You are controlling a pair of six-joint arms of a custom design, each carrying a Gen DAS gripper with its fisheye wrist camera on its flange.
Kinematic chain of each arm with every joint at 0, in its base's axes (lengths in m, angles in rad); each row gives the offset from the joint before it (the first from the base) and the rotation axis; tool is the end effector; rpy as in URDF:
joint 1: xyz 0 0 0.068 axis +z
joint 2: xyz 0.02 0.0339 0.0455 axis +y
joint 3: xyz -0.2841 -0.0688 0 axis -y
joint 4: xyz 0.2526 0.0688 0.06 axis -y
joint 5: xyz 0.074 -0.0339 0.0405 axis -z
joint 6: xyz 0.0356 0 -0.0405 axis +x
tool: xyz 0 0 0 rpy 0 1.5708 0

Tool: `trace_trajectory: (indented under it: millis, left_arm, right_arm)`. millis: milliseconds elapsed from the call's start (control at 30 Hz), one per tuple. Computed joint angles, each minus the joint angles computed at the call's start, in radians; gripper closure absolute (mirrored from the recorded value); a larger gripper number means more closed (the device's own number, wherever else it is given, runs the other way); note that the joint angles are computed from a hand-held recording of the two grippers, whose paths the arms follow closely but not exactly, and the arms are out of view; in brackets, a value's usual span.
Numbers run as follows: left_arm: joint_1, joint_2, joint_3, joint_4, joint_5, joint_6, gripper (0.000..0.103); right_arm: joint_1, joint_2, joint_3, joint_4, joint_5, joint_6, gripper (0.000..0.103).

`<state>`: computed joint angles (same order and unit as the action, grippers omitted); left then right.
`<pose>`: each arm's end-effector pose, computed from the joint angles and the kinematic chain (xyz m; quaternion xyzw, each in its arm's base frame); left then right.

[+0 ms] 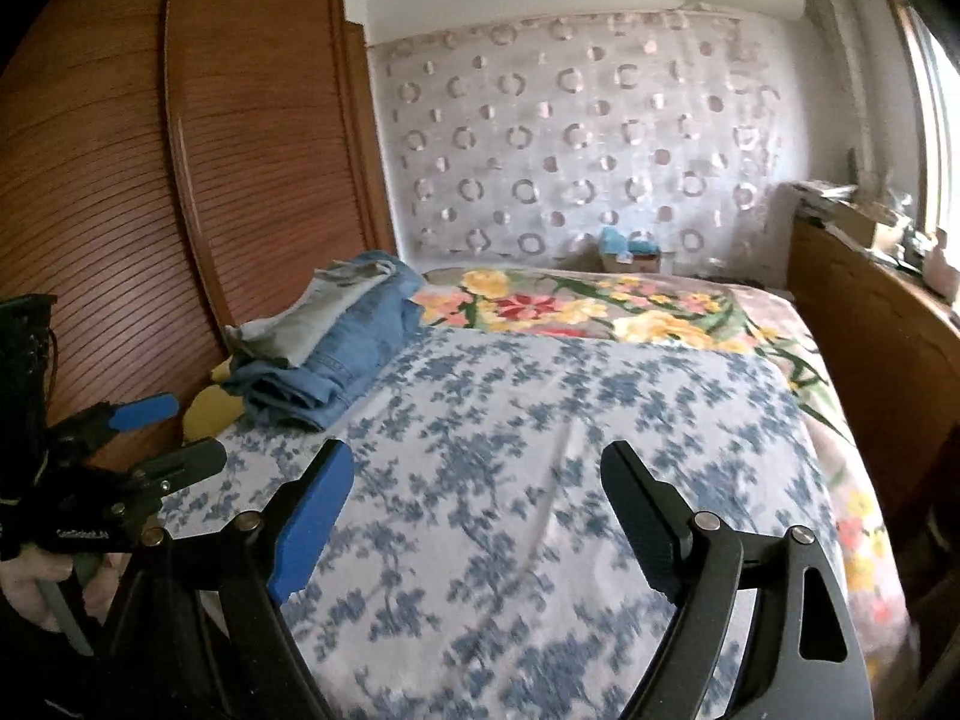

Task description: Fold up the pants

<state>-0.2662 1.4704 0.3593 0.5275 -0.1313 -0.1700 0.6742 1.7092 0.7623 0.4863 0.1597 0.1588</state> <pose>0.2410 -0.0609 0.1362 0.0112 0.8792 -0.0459 0.4741 0.2795 0.2161 0.1764 -0.1752 0.8299 0.1505 0.5079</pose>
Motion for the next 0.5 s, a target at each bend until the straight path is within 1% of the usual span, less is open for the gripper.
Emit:
trace_trajectory:
  millis: [67, 200, 367, 500]
  left_arm:
    - [-0.033, -0.011, -0.008, -0.005, -0.020, -0.009, 0.001]
    - [-0.116, -0.052, -0.022, -0.036, -0.089, -0.035, 0.001]
    - [-0.190, -0.154, -0.034, -0.117, -0.142, -0.065, 0.001]
    - [-0.240, -0.221, -0.026, -0.183, -0.184, -0.079, 0.001]
  right_arm:
    - [0.005, -0.035, -0.052, 0.016, 0.021, 0.015, 0.017]
    - [0.030, -0.107, -0.144, 0.042, 0.080, 0.044, 0.017]
    - [0.060, -0.202, -0.212, 0.027, 0.141, 0.080, 0.017]
    - [0.093, -0.269, -0.233, -0.018, 0.196, 0.090, 0.017]
